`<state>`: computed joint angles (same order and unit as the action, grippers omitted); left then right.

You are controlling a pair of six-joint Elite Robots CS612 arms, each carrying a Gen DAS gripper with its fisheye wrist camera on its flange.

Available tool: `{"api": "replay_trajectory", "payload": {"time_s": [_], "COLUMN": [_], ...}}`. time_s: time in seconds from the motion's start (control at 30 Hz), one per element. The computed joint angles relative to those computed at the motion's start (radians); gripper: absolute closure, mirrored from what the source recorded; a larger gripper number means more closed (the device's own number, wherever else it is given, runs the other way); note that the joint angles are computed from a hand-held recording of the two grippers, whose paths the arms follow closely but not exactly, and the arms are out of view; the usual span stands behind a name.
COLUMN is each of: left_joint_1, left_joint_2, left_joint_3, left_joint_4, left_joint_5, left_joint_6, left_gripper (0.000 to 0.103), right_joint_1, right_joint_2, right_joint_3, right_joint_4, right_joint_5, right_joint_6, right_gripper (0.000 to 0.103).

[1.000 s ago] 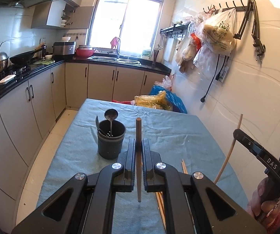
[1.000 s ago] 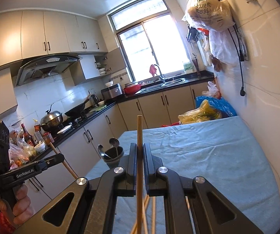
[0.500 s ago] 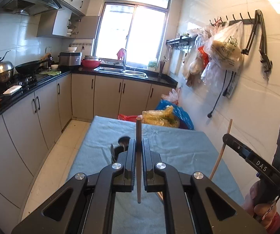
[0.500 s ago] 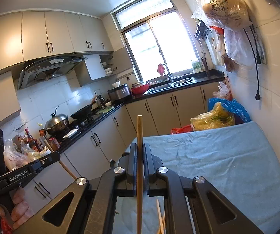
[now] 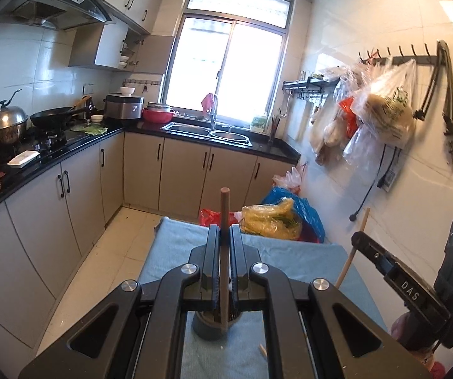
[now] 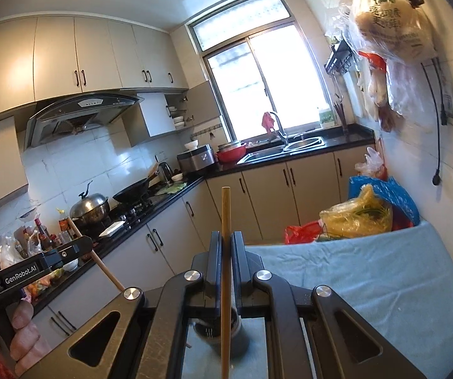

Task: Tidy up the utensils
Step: 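Lift both chopsticks upright and carry them over the black cup, then lower the chopsticks into the black cup and open both grippers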

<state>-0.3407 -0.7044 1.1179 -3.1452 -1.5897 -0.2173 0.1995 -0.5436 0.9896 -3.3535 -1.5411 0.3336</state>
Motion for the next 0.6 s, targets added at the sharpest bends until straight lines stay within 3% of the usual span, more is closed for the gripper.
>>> {"api": "replay_trajectory", "payload": {"time_s": [0.23, 0.6], "left_joint_1": [0.011, 0.01], "left_joint_2": [0.067, 0.131], "left_joint_3": [-0.109, -0.183], "left_joint_4": [0.073, 0.107], "left_joint_5": [-0.009, 0.013], "left_joint_6": [-0.041, -0.023], "left_gripper": [0.097, 0.097], "right_joint_1": [0.0, 0.013], "right_joint_2": [0.097, 0.263], "right_joint_3": [-0.194, -0.488], "right_joint_4": [0.071, 0.189], "right_joint_5": [-0.004, -0.074], "right_joint_6": [0.03, 0.048], "right_gripper": [0.096, 0.096]}}
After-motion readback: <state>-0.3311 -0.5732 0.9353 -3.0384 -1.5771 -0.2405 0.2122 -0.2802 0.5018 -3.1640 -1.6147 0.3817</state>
